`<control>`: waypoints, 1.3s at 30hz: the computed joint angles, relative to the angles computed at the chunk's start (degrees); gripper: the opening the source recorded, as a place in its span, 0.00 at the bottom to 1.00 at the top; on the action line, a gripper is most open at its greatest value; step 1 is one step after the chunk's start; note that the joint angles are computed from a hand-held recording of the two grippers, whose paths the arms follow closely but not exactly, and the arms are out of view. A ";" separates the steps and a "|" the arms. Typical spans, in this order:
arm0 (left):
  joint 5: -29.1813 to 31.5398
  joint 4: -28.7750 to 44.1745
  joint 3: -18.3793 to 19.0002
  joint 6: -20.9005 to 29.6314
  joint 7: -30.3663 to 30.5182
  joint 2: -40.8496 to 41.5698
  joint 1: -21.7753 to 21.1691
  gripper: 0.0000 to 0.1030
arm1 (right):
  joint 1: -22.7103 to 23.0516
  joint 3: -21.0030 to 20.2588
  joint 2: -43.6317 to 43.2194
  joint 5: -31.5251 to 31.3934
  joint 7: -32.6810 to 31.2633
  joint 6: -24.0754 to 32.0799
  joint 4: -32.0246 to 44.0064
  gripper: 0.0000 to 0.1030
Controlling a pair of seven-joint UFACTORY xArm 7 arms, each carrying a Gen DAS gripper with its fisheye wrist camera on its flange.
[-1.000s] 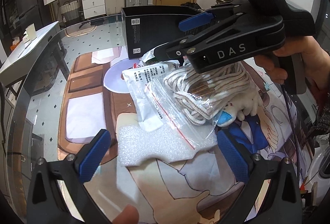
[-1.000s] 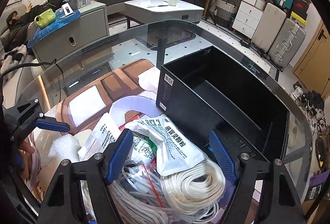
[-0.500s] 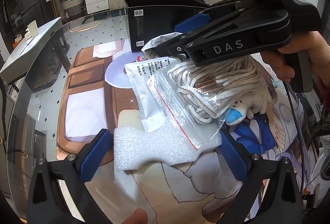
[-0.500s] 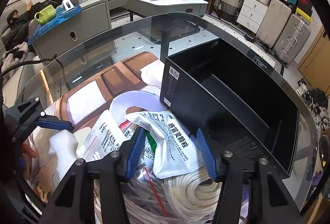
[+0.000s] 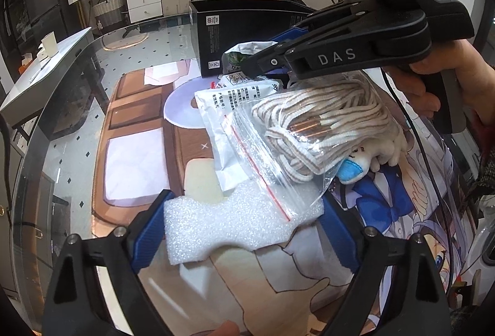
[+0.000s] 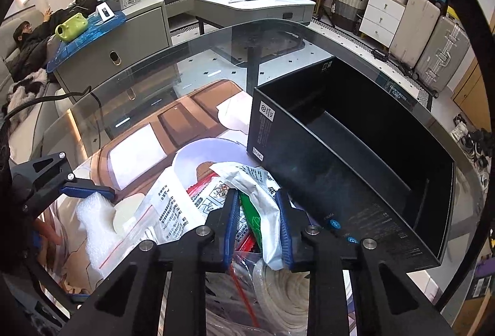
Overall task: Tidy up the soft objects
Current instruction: 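Lift the foam sheet with the left tool while the right tool carries the packet toward the black box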
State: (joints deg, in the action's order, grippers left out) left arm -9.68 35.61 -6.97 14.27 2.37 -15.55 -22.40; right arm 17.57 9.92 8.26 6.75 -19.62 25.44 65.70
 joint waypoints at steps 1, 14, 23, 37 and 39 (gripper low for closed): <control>-0.05 -0.01 0.08 0.00 0.12 0.00 -0.05 0.88 | 0.01 -0.03 -0.18 -0.08 0.01 -0.17 -0.15 0.21; -0.41 -0.39 0.36 -0.70 0.20 -0.04 -0.38 0.86 | -0.60 0.04 -3.71 3.94 -1.83 -2.10 -2.98 0.19; -1.69 -3.43 1.30 -0.10 0.07 -3.98 -1.55 0.85 | -0.56 -0.26 -6.36 7.88 -3.04 -1.99 -4.70 0.19; -1.51 -5.41 1.82 0.32 0.37 -11.14 -3.20 0.85 | 0.66 -1.81 -13.37 9.53 -1.25 -3.26 -10.78 0.19; -1.14 -4.71 1.84 0.17 0.58 -11.17 -3.19 0.85 | 0.77 -2.19 -14.49 9.83 -1.02 -3.26 -11.83 0.19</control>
